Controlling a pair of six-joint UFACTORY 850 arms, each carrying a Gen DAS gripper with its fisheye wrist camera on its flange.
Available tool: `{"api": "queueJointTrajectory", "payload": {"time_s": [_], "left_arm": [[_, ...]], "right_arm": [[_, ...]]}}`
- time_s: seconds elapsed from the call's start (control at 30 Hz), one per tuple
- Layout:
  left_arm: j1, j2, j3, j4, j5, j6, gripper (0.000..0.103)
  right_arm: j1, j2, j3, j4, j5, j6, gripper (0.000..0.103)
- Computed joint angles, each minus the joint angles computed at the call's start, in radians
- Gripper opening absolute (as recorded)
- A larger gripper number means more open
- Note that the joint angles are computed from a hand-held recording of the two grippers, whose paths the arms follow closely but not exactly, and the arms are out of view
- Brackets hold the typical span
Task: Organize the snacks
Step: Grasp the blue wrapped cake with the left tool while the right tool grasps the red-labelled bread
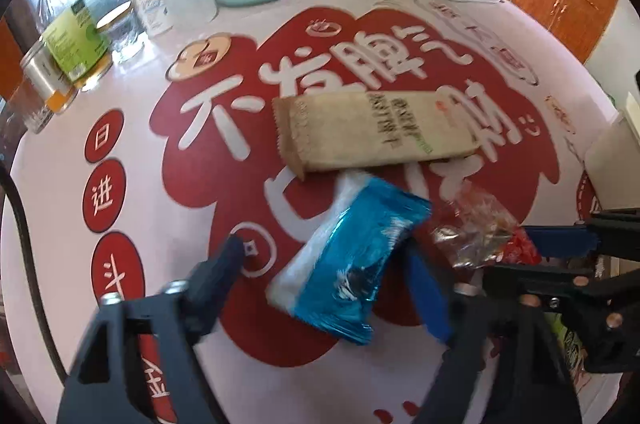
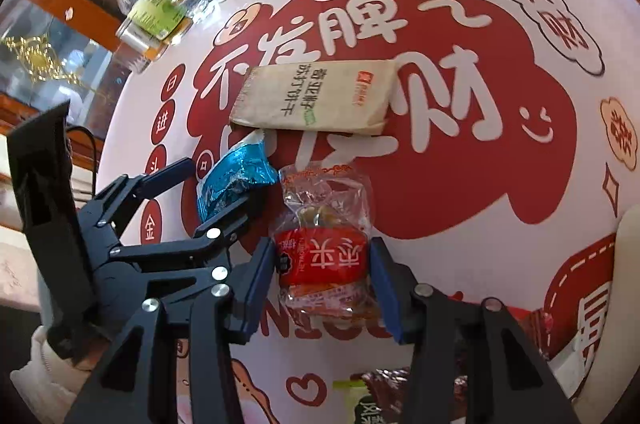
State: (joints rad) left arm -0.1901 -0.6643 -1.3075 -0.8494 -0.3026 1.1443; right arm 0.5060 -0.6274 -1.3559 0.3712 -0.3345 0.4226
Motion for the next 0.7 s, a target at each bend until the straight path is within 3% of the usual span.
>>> {"api": "queueJointTrajectory", "payload": {"time_s": [0.07,0.37,0.6,0.7], "left_arm": [[-0.005,0.009,0.005,-0.020,-0.005,0.023,0.030],[0.005,0.069,0.041,0.061,-0.069,-0.119,0.028],[0.032,0.227,0.141,0.005,-0.114,-0.094,0.028],[0.033,0.307,0.194,-0.047,-0.121,-0.041,0.028]], "right_arm": [[0.002,0.005,0.007,-0.029,0.007,0.033,0.048],[0.021,0.060,0.068,-0.132,0.050,0.165,0.047],[0.065,0.170,0.141,-0.386,0.077,0.423,0.047],[0.098,0.233,0.180,-0.589,0.074,0.620,0.047]]}}
